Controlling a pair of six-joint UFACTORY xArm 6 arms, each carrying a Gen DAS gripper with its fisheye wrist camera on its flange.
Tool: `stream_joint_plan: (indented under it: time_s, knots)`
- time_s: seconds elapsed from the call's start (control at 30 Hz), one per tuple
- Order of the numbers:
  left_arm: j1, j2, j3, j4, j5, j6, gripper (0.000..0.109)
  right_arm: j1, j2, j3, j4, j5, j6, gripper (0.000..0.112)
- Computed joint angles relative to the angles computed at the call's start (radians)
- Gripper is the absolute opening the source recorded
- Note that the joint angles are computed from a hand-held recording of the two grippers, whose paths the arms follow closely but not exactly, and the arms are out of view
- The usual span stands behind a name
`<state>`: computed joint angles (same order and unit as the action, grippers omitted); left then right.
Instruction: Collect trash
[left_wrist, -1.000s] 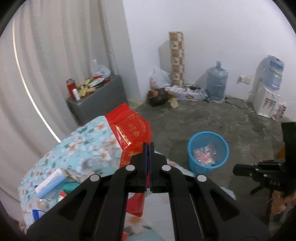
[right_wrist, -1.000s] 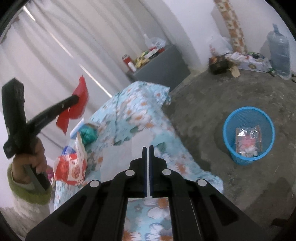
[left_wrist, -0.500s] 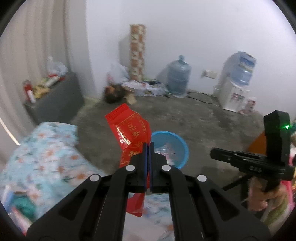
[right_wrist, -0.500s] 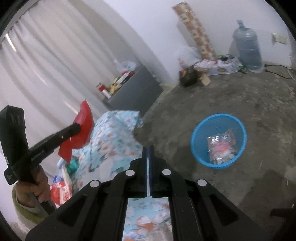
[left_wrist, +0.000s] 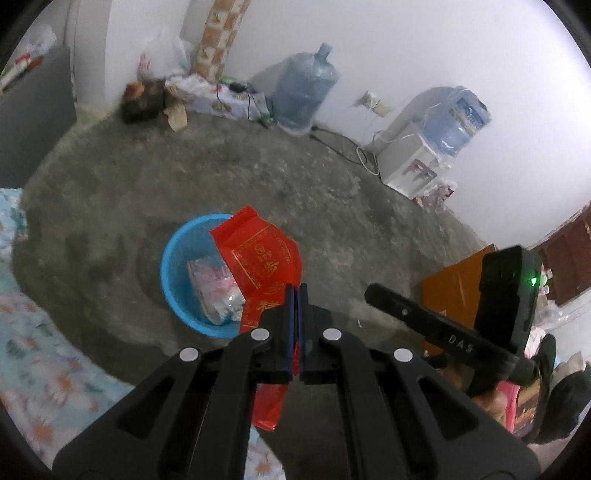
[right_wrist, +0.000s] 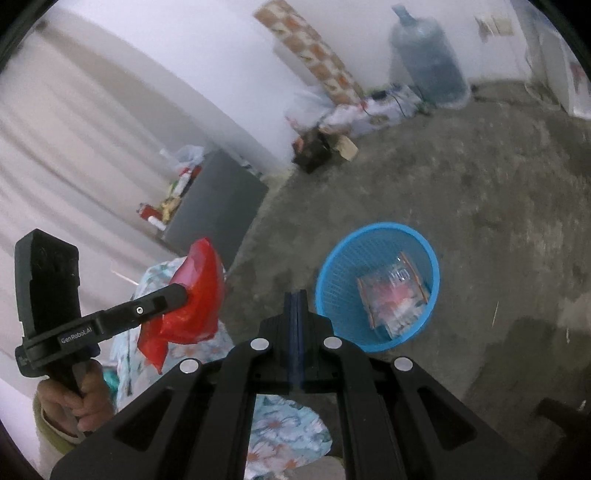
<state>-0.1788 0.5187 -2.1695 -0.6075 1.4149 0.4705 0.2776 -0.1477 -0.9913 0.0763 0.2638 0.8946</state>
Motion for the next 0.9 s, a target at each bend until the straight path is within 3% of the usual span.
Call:
stream_joint_plan:
  time_s: [0.13,0.3,0.4,0.5,0.6,0.67,0.77,0.9]
  knots:
    - [-0.012,0.08,-0.086,0.02,0.012,-0.038,0.0,-0.007,0.007,0.029,0.031,-0.034,-0.001,0.002]
    - [0.029,0.015,-0.058,0.073,-0.038,0.006,0.0,0.04,0.027,0.013,0.271,-0.037,-0.247,0.006]
    - [0.109,-0.02,-0.115,0.079,-0.031,0.012,0.0,0.11,0.074,-0.049,0.544,-0.045,-0.502,0.033]
    - [0.217,-0.057,-0.176,0.071,-0.022,0.003,0.0,0.18,0.158,-0.178,0.799,0.003,-0.763,0.037]
    - [0.318,-0.124,-0.153,0.054,-0.048,-0.003,0.0,0.227,0.256,-0.335,0.986,0.121,-0.949,0.043]
    - [0.386,-0.21,-0.048,0.024,-0.086,0.016,0.0,0.248,0.306,-0.414,1.013,0.195,-0.981,0.048]
    - [0.461,-0.342,0.142,-0.025,-0.127,0.071,0.0,0.302,0.364,-0.504,0.915,0.251,-0.913,0.053]
    - [0.533,-0.49,0.374,-0.079,-0.161,0.139,0.0,0.361,0.425,-0.603,0.578,0.3,-0.712,0.054]
